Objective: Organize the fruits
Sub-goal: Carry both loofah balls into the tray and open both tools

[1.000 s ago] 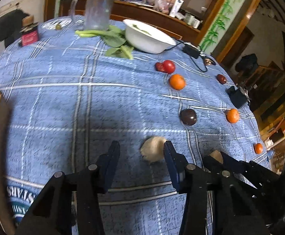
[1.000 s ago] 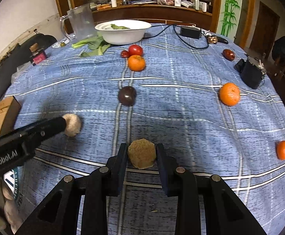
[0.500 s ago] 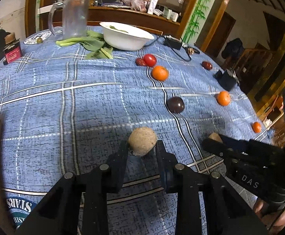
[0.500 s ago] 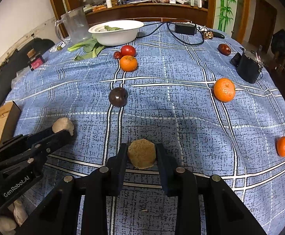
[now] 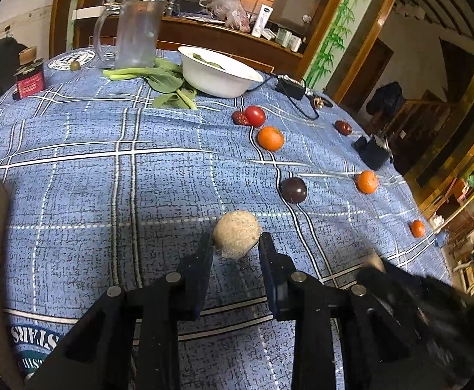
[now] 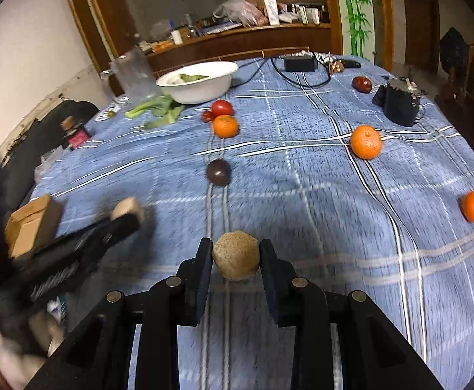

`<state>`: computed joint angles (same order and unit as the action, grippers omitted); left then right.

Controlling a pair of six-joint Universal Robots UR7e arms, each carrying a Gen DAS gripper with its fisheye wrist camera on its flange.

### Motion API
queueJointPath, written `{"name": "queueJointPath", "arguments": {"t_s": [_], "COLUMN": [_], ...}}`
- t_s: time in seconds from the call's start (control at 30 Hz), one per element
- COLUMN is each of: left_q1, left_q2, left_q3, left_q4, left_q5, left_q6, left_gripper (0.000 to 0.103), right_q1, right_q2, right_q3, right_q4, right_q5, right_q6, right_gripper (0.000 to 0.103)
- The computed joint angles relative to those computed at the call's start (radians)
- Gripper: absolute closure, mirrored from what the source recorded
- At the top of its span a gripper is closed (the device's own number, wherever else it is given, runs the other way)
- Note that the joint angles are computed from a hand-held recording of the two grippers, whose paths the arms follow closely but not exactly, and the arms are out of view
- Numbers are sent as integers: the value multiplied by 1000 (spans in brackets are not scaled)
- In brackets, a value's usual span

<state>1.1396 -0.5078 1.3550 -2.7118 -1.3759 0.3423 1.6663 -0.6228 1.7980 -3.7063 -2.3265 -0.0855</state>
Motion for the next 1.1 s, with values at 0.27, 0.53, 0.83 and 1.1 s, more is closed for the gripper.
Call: {"name": "queueJointPath", "arguments": {"t_s": [0.27,0.53,0.83,1.1], "left_q1": [16,67,115,177], "left_q2": [-103,-330,-410,-281], "left_q3": [120,268,159,-106], "left_q4": [-75,-94,-16,204], "left_q5": [-65,-105,29,142], "left_q6": [-93,-117,-57,-64], "left_gripper": [75,75,75,75], "right_q1": [92,159,238,220], "right_q2": [-20,29,115,272], "right_q3": [75,22,-176,-534], "right_q4": [-71,-5,194,566], "right_q5": [-57,-13,99,185], "right_q6": [-21,-57,-125,-63], "right_gripper": [72,72,71,71]}}
